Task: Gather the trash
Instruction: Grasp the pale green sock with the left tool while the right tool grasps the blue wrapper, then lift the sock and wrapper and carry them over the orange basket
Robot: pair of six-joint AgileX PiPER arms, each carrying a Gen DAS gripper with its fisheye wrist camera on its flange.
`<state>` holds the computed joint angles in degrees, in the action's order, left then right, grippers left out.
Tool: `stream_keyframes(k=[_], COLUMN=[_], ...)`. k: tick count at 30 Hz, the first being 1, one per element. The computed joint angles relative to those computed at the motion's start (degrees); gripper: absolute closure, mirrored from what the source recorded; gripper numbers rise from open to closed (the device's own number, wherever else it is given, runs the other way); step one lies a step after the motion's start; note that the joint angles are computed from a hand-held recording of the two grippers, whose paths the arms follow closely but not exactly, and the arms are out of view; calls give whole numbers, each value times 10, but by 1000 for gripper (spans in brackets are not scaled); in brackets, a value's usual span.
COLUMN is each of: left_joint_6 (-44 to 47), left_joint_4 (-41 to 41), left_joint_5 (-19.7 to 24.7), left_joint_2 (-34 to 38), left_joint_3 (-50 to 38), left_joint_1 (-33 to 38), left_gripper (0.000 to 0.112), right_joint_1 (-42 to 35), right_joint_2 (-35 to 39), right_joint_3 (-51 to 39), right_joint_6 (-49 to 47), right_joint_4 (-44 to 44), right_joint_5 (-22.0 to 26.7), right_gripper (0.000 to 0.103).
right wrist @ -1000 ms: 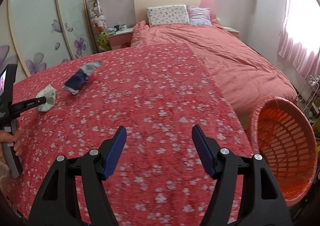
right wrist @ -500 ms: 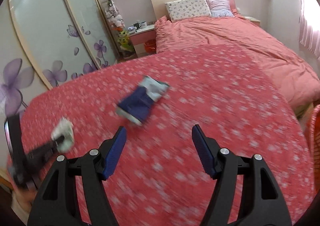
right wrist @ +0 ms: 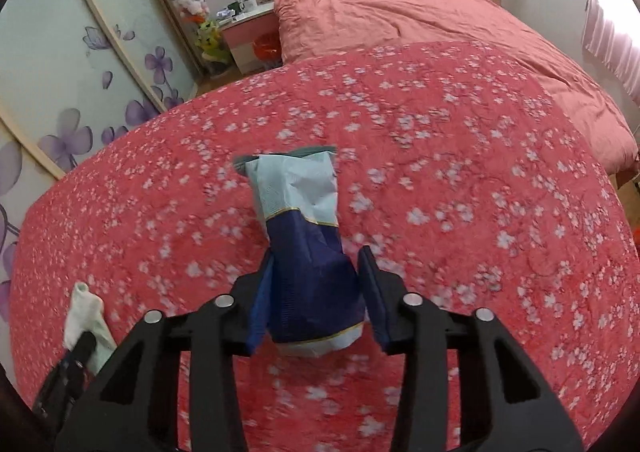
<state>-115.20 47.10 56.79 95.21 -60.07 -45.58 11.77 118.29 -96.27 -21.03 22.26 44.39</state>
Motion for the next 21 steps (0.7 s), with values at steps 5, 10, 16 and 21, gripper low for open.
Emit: stream_keyframes(k=[5,10,16,21], left_joint_6=[-12,-10,39,53], left_joint_4=[3,-2,-12,-26], left_joint_5=[-1,9,8,21], left_joint_2=[-1,2,14,25], left_joint_3=[-1,-9,-36,-61], left_joint_1=[-5,-12,4,22], left_gripper=[98,98,73,76], right_joint_1=[-4,17,-2,-34], right_joint_2=[-21,-54,-69,-82], right_joint_3=[50,119,139,158], right_joint_6=[-44,-81,-123,-182], right_joint_4=[20,-8,20,63], right_joint_5=[-37,-107,-98,-86], right_gripper=[62,62,75,78])
